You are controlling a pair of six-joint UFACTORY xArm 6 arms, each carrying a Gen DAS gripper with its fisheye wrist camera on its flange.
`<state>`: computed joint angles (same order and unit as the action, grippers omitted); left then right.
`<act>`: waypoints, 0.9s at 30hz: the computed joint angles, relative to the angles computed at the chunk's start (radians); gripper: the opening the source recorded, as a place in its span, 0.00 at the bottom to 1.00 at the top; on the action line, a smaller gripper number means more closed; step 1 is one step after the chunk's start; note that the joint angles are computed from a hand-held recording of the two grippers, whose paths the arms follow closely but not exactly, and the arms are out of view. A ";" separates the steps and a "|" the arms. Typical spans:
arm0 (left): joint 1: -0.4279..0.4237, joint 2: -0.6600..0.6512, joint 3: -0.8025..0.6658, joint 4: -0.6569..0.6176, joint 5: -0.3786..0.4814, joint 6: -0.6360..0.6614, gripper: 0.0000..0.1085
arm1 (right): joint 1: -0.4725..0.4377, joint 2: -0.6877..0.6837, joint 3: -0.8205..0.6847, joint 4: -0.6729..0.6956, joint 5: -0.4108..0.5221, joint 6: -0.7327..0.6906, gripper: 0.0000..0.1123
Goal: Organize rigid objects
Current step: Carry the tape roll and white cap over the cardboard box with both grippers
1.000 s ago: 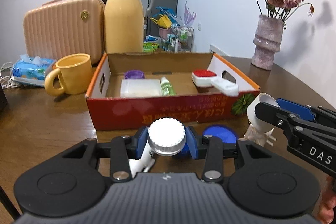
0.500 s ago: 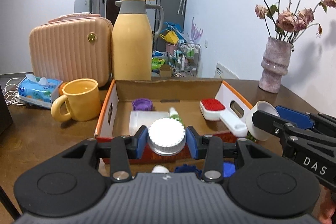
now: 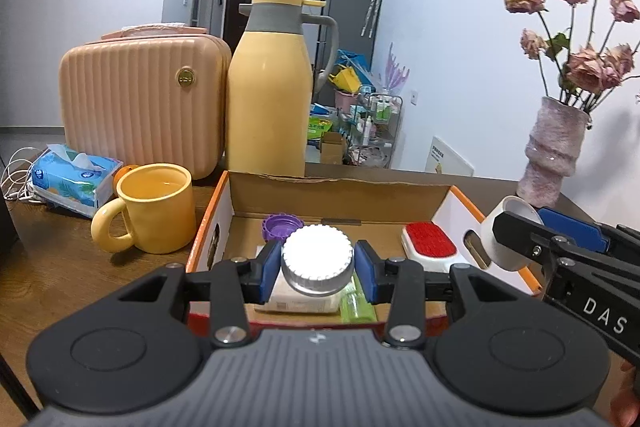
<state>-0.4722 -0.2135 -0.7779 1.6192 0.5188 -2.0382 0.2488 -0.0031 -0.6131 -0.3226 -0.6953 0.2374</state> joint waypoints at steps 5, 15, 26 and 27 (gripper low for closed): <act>0.029 0.054 -0.048 0.006 -0.015 -0.002 0.38 | -0.018 0.056 -0.084 -0.061 0.049 0.054 0.36; 0.075 0.158 -0.143 0.007 -0.039 0.014 0.38 | -0.027 0.142 -0.226 -0.155 0.170 0.137 0.37; 0.113 0.241 -0.218 -0.009 -0.059 0.055 0.38 | -0.050 0.229 -0.380 -0.356 0.287 0.321 0.36; 0.115 0.245 -0.222 -0.009 -0.059 0.058 0.38 | -0.050 0.235 -0.388 -0.363 0.291 0.326 0.36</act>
